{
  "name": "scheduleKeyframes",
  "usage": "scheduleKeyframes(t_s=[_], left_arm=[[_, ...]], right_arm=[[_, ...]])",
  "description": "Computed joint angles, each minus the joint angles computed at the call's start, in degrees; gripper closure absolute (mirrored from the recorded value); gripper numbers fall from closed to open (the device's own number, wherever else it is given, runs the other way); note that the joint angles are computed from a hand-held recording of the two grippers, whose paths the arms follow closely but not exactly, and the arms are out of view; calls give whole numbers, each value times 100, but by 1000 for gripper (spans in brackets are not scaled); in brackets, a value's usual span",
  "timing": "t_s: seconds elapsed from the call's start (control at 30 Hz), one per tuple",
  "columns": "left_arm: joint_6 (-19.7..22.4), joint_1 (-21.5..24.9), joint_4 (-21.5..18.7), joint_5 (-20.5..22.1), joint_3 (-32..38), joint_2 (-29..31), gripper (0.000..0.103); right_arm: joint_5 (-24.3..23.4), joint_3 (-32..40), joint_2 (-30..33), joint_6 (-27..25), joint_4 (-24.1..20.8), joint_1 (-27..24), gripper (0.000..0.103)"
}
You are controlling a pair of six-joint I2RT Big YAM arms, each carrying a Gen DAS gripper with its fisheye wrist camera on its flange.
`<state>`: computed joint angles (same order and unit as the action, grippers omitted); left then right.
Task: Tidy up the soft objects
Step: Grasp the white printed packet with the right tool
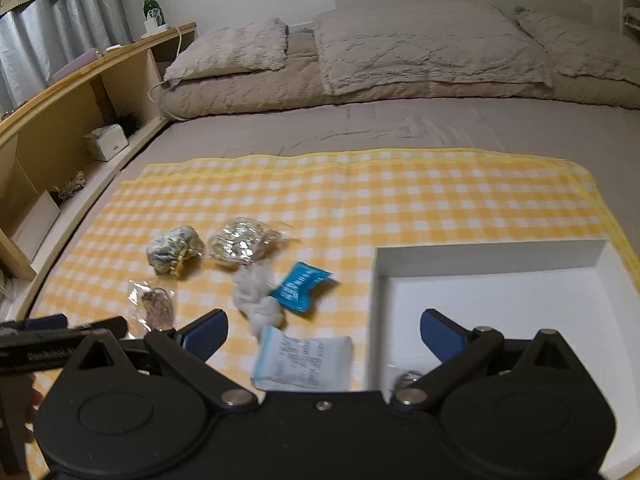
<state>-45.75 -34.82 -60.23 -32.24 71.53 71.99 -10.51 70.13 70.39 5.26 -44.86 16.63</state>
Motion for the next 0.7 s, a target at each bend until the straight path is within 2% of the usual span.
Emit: scheduleKeyframes(t_s=[0.1,0.17,0.3,0.37,0.47,0.57,0.7], left_arm=[[47,200,166,356,-69,29,0],[-45,303,203,498,-89,82,0],[9,461,265,662,-85,237,0],[56,538,299,730,-79,319,0],[89,640,367,831,-86,422,0],[169,713,391,921,-71,540,0],[317,774,303,930,-46,702,0]], right_arm=[[-79,183,203,250,-128,101,7],[-239,294,374,344,-187,138,24],[-260,464,707,324,-398,247,41],[-289,553,892,296,-531,292,57],[-248,664,1154,150,-677,357,75],[-15,761,1409,-30,-747,443,84],[162,859,1697,-194,-865,484,85]])
